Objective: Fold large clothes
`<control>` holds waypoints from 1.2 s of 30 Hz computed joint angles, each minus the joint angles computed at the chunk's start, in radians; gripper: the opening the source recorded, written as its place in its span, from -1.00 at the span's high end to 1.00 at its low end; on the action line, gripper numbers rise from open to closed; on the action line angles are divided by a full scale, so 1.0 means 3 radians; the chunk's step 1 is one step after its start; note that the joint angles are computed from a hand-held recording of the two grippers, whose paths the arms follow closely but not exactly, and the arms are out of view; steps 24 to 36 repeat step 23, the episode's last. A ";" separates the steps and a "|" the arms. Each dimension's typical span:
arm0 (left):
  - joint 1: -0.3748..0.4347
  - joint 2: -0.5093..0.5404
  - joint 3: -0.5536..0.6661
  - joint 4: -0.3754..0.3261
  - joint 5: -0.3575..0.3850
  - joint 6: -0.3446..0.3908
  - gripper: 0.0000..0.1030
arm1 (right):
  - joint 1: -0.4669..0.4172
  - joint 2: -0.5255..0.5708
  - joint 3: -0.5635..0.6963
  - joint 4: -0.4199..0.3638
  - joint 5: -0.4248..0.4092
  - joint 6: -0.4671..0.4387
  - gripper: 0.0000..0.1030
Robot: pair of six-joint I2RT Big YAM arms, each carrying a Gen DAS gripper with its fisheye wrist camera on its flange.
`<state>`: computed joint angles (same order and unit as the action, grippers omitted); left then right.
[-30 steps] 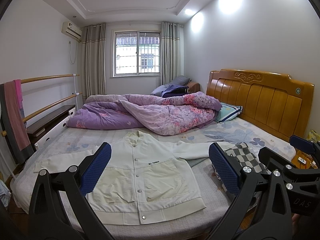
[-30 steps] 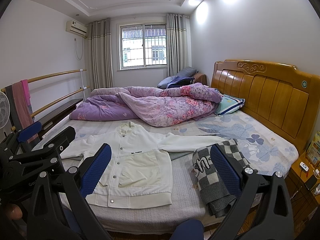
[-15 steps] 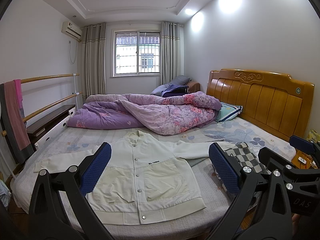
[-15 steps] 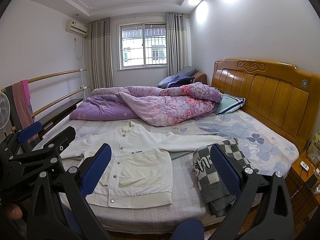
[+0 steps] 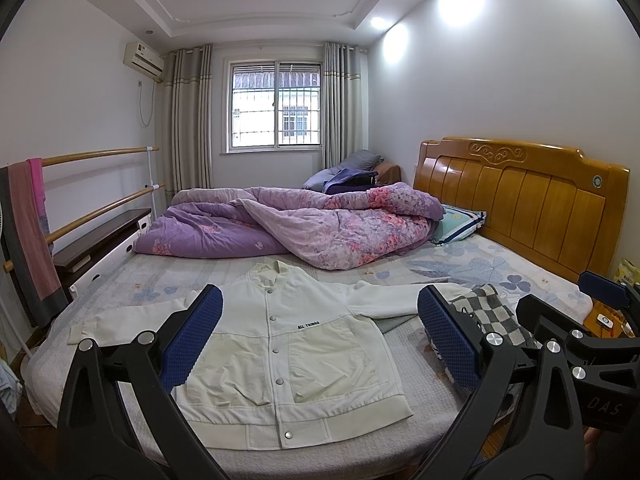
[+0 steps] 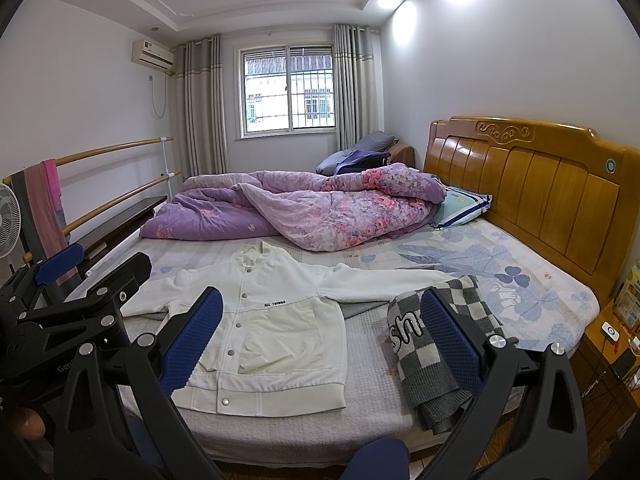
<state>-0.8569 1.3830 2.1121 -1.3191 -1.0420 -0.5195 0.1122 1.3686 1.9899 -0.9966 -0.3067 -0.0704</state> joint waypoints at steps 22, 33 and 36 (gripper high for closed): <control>0.0084 -0.0110 -0.0203 0.0060 0.0100 -0.0037 -0.91 | 0.0009 0.0100 0.0049 -0.0038 -0.0042 -0.0038 -0.85; 0.0094 -0.0115 -0.0215 0.0059 0.0113 -0.0046 -0.91 | 0.0007 0.0107 0.0056 -0.0043 -0.0043 -0.0043 -0.85; 0.0094 -0.0115 -0.0215 0.0059 0.0113 -0.0046 -0.91 | 0.0007 0.0107 0.0056 -0.0043 -0.0043 -0.0043 -0.85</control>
